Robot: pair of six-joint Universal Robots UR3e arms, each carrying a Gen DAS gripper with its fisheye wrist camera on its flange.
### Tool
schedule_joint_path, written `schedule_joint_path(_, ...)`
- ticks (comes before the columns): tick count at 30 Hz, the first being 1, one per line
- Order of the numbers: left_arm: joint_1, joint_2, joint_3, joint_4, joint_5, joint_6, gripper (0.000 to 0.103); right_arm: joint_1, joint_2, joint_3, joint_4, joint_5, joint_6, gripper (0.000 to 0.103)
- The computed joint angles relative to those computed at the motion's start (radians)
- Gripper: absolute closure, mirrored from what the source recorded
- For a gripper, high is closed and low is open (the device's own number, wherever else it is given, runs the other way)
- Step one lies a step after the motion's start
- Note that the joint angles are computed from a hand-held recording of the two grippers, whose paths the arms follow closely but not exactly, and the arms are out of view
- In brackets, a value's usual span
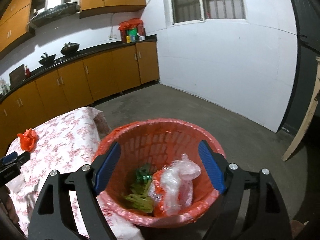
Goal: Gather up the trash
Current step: 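Grasp the clear bubble-wrap sheet with the left tool while the right tool grasps the red bag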
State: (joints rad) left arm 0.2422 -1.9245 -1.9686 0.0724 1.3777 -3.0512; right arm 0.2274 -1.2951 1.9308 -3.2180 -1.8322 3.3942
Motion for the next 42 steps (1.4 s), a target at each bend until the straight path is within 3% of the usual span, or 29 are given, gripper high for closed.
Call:
schedule_joint_path(6, 0.255, 0.123, -0.202, 0.071, 0.015, 0.097, 0.025, 0.058, 0.037, -0.066, 0.031, -0.007, -0.011, 0.023)
schedule_joint_path(12, 0.471, 0.137, -0.24, -0.011, -0.053, 0.161, 0.025, 0.126, 0.095, -0.153, 0.074, -0.016, -0.011, 0.023)
schedule_joint_path(25, 0.478, 0.017, -0.114, -0.195, -0.068, 0.222, 0.026, 0.211, 0.19, -0.327, 0.151, -0.02, -0.042, 0.023)
schedule_joint_path(28, 0.482, 0.02, -0.133, -0.18, -0.083, 0.233, 0.033, 0.234, 0.22, -0.374, 0.168, -0.015, -0.042, 0.023)
schedule_joint_path(34, 0.459, 0.049, -0.17, -0.161, -0.11, 0.27, 0.076, 0.279, 0.282, -0.489, 0.215, 0.003, -0.045, 0.023)
schedule_joint_path(37, 0.476, 0.072, -0.194, -0.158, -0.152, 0.265, 0.082, 0.302, 0.323, -0.573, 0.245, 0.01, -0.064, 0.023)
schedule_joint_path(42, 0.537, 0.144, -0.249, -0.106, -0.202, 0.272, 0.083, 0.331, 0.428, -0.771, 0.322, 0.044, -0.092, 0.023)
